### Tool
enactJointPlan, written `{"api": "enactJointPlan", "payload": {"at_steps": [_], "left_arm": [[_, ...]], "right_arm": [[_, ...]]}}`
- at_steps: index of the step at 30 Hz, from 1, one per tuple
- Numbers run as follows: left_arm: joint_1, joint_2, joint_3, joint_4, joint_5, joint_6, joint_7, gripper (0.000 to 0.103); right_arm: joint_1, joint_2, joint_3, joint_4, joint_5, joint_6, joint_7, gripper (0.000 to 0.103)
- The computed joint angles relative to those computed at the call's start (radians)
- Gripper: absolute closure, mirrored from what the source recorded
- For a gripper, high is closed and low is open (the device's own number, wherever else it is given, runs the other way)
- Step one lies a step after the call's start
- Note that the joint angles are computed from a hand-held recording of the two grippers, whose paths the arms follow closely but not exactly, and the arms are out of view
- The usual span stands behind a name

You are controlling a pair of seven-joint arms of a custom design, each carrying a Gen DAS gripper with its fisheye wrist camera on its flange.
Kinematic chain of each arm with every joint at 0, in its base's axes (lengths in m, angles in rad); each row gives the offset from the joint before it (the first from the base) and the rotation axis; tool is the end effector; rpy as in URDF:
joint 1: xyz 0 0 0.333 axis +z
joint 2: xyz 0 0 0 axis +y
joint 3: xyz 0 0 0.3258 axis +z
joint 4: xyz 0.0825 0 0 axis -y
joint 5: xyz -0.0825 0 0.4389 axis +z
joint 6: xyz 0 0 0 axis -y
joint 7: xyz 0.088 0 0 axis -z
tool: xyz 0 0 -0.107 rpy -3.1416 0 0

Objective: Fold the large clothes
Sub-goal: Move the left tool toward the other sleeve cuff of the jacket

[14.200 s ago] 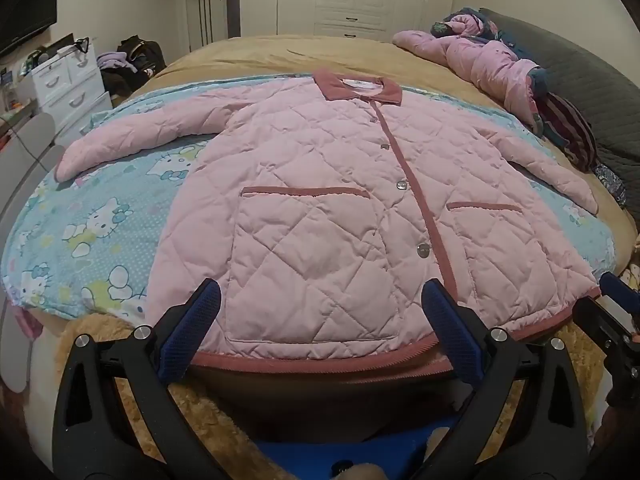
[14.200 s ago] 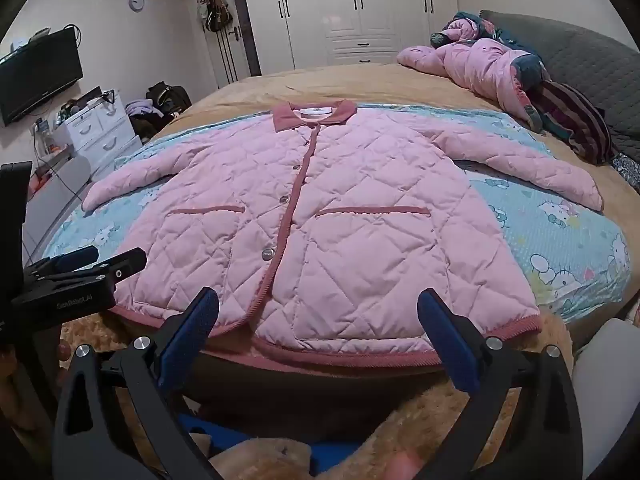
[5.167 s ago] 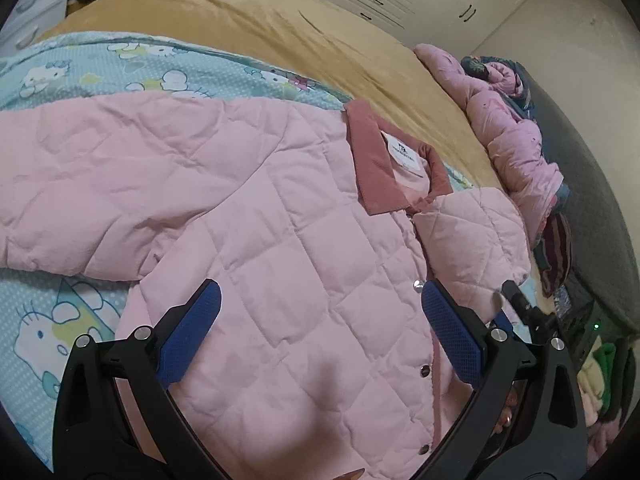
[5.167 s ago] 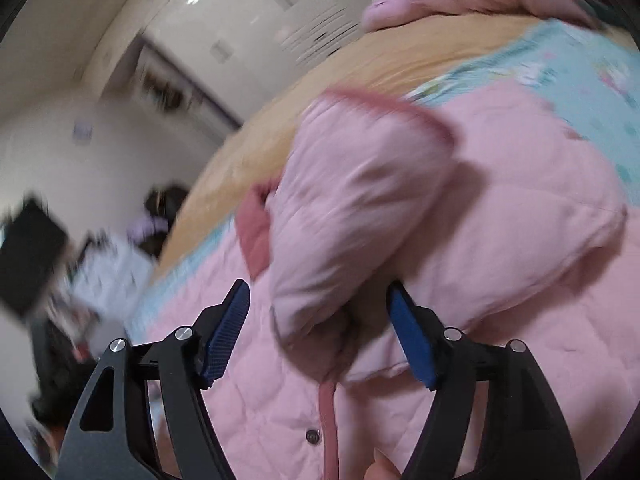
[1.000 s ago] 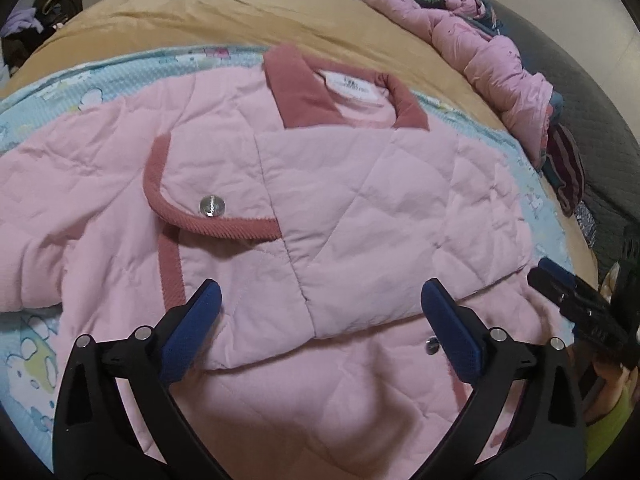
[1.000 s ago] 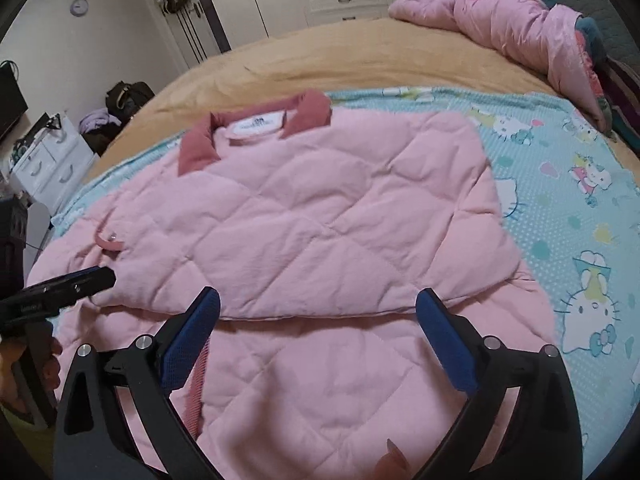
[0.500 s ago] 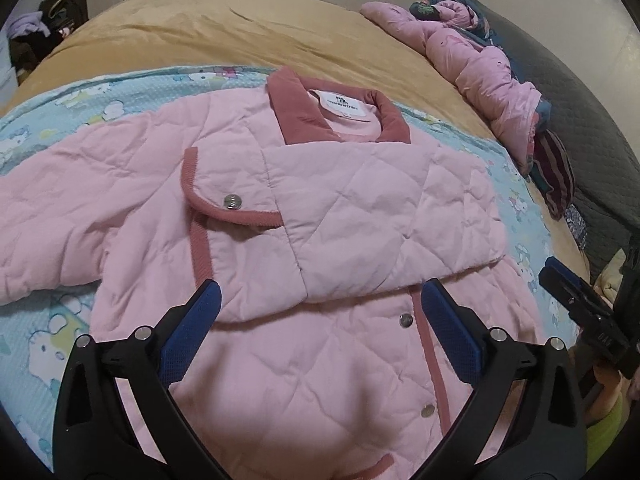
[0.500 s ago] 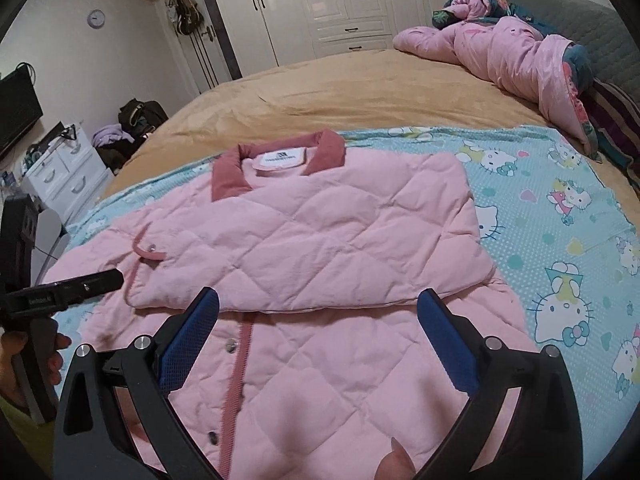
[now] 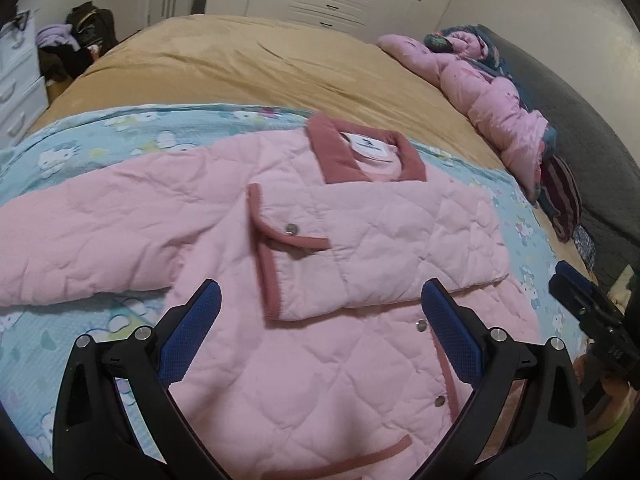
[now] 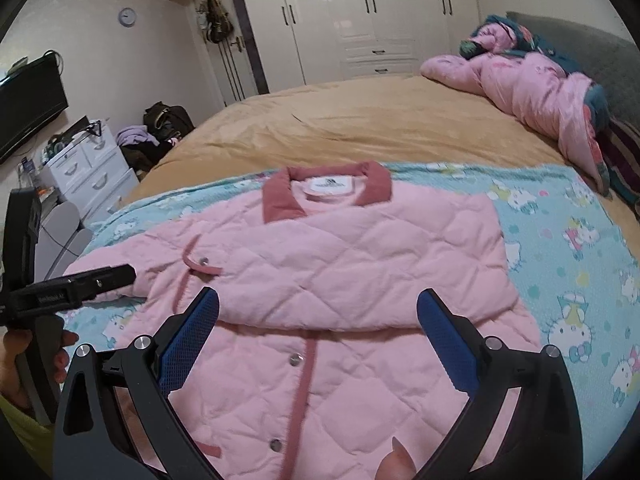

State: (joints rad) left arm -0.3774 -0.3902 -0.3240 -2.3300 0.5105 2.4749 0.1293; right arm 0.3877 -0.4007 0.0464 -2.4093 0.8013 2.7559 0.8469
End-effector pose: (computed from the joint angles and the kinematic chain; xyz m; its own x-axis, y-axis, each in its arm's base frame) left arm 0.3933 -0.3491 0.5255 0.2903 -0.9159 0.2773 -0.6962 -0.4010 -0.5954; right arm 0.4775 0.1904 0.5241 0.5651 -0.8031 -0.1890 -0.6117 -0.2542 -0.7491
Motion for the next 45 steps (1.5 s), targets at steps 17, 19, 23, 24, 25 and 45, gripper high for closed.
{"api": "enactJointPlan", "payload": {"at_steps": [17, 19, 23, 24, 25, 45], "left_arm": [[-0.008, -0.290, 0.025, -0.213, -0.041, -0.126, -0.076, 0.009], [-0.010, -0.330, 0.033, -0.244, -0.051, -0.136, -0.080, 0.009], [-0.008, -0.410, 0.041, -0.297, -0.060, -0.153, -0.097, 0.009], [-0.006, -0.428, 0.041, -0.308, -0.060, -0.158, -0.101, 0.009], [-0.005, -0.453, 0.042, -0.323, -0.061, -0.164, -0.107, 0.009], [0.007, -0.818, 0.093, -0.531, -0.108, -0.367, -0.181, 0.009]], "right_arm": [[0.093, 0.006, 0.056, 0.032, 0.039, 0.063, 0.067, 0.004], [0.103, 0.012, 0.065, 0.039, 0.033, 0.069, 0.079, 0.004], [0.128, 0.031, 0.081, 0.058, 0.026, 0.087, 0.092, 0.004], [0.133, 0.038, 0.087, 0.065, 0.022, 0.093, 0.099, 0.004], [0.143, 0.042, 0.086, 0.069, 0.026, 0.093, 0.097, 0.004], [0.242, 0.202, 0.164, 0.224, -0.020, 0.082, 0.120, 0.004]]}}
